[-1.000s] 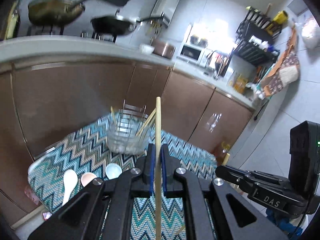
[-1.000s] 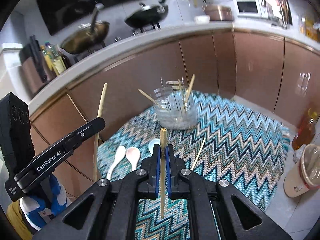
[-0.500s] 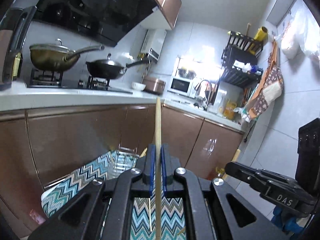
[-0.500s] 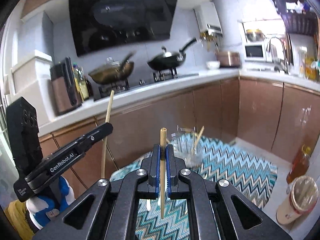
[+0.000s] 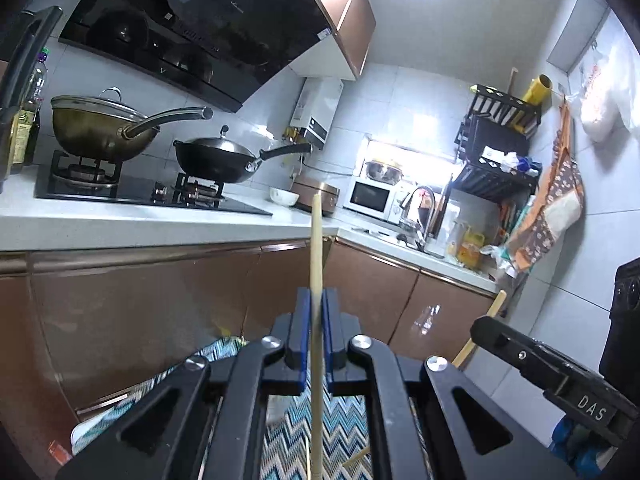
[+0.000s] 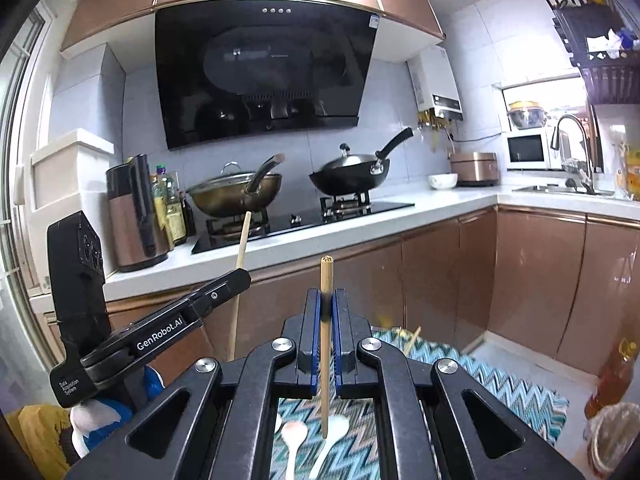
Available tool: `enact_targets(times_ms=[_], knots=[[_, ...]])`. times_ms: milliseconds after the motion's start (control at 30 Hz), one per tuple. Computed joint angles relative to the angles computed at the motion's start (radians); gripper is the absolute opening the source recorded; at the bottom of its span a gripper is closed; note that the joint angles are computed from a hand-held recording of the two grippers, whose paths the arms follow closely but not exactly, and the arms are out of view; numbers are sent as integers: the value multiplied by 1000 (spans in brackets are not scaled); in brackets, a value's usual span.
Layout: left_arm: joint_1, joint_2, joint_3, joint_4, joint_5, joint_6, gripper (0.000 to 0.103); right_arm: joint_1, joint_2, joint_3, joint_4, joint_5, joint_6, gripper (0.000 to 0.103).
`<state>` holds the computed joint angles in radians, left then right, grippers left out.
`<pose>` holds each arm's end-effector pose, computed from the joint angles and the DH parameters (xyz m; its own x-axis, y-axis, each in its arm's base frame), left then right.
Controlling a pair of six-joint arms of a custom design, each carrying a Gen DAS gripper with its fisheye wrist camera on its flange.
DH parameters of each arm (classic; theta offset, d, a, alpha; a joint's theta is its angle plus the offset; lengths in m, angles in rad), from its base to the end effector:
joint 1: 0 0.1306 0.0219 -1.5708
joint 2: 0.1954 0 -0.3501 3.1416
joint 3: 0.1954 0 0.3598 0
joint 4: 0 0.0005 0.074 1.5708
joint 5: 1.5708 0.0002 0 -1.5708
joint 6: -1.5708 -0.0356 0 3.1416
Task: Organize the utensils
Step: 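Lift the chopstick with the left gripper over the basket while the right gripper carries its chopstick there, then open the left gripper over the basket while the right gripper opens, dropping both chopsticks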
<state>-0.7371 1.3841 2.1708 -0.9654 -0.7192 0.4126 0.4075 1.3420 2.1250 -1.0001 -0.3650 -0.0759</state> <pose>0.2954 -0.2372 0.7173 -0.1309 -0.2886 -0.9484 -0.0292 0.9574 -0.2873 0.3348 0.1578 0.7110 -0.2495 -0.0306 -0.9679 -0.6732 0.7239 0.1507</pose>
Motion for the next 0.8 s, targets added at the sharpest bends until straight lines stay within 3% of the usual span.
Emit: enact_targets(times_ms=[267, 500, 800], knots=[[163, 103, -13, 208, 87, -119, 5, -12, 217, 155, 119, -12, -5, 5], [269, 205, -61, 386, 88, -132, 5, -19, 433, 328, 160, 19, -5, 5], [324, 284, -148, 518, 63, -122, 5, -3, 499, 242, 235, 69, 50, 5]])
